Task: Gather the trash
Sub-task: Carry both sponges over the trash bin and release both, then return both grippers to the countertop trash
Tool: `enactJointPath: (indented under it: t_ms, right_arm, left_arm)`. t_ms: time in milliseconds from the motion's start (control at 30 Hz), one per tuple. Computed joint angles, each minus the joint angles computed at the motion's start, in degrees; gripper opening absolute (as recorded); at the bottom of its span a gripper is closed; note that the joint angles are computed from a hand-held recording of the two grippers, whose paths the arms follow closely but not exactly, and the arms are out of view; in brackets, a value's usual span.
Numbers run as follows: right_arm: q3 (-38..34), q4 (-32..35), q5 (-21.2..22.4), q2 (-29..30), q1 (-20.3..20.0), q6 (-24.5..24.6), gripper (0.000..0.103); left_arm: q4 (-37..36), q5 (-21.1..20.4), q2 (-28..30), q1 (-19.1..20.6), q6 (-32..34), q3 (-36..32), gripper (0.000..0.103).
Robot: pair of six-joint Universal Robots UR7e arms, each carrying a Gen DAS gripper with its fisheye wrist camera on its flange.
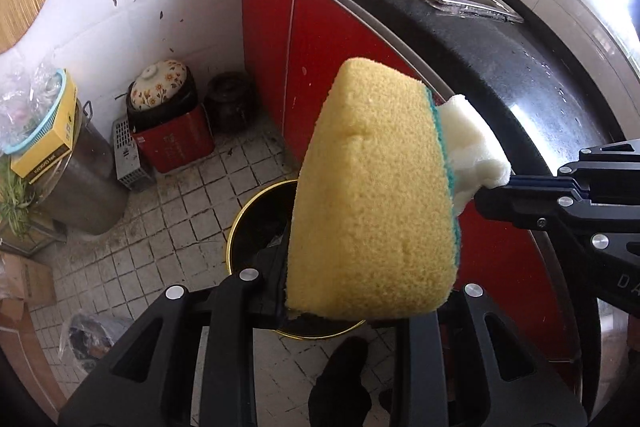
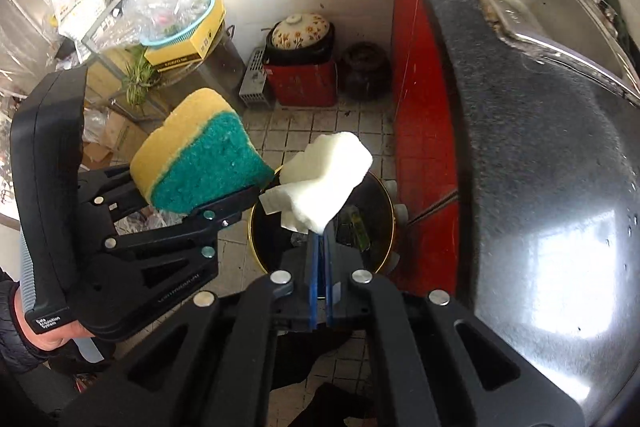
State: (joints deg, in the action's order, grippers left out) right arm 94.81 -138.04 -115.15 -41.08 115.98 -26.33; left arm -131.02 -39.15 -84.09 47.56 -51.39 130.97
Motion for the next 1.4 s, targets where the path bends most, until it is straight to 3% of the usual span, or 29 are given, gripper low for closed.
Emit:
enactJointPath:
  t_ms: [67,167,200,267,300,333,633,833,933,1033,1133,1233,1400]
  right_arm:
    - [-1.27,1.75,-0.31,1.10,-0.17,0.65,0.002]
    - [-2.89,5.04,-0.38,1.97,-0.46,1.77,0.003]
    - [-3.05,5.53,-0.24,1.97,-0.57,1.66,0.007]
    - [-3.12,5.53,0.07,1.77,-0.69,1.49,0.047]
    - [-2.42,3.81,0.51,1.42,-0.66,1.26,0.079]
    - [-1.55,1.68,1.04,0.89,-0.71,0.74,0.084]
    - [-1.26,1.43,3.30,-2.30,-0.65,1.35,0.084]
    - [1.78,-1.81,3.75,-9.17,-0.75,4.28,0.084]
    - [4.61,-5.03,2.50,-15.46,-1.29,7.44,0.086]
    - [8.54,-10.16,-1.73,-23.43,-2.05,10.36,0.090]
    - [12.28,-14.13,-7.59,-31.02,-3.27,13.53,0.091]
    - [16.71,-18.31,-13.99,-39.47,-4.92,16.76,0.091]
    - [23.69,-23.79,-24.89,-52.77,-7.72,21.25,0.091]
  left_arm:
    - [-3.09,-1.24,0.26,1.25,1.37,0.81,0.032]
    - [-5.09,-1.41,0.10,1.98,2.73,1.72,0.070]
    - [-5.45,-0.74,-0.05,1.79,2.84,2.17,0.074]
    - [-4.72,-0.69,-0.25,1.76,2.37,2.27,0.079]
    - [-4.51,-0.71,-0.30,1.84,2.33,2.16,0.080]
    - [-4.34,-0.49,-0.53,1.76,2.20,2.23,0.081]
    - [1.28,1.35,-2.84,-0.27,-0.39,1.27,0.082]
    - [8.16,5.07,-2.15,-5.31,-0.45,-2.49,0.088]
    - [4.08,5.59,1.17,-8.11,7.07,-5.42,0.092]
    - [-3.47,4.18,6.73,-10.15,17.56,-8.93,0.095]
    - [-13.57,-1.49,14.49,-11.31,30.37,-14.26,0.096]
    - [-20.02,-10.75,23.68,-12.45,42.51,-21.77,0.096]
    - [-21.49,-23.85,35.79,-15.15,54.84,-33.24,0.096]
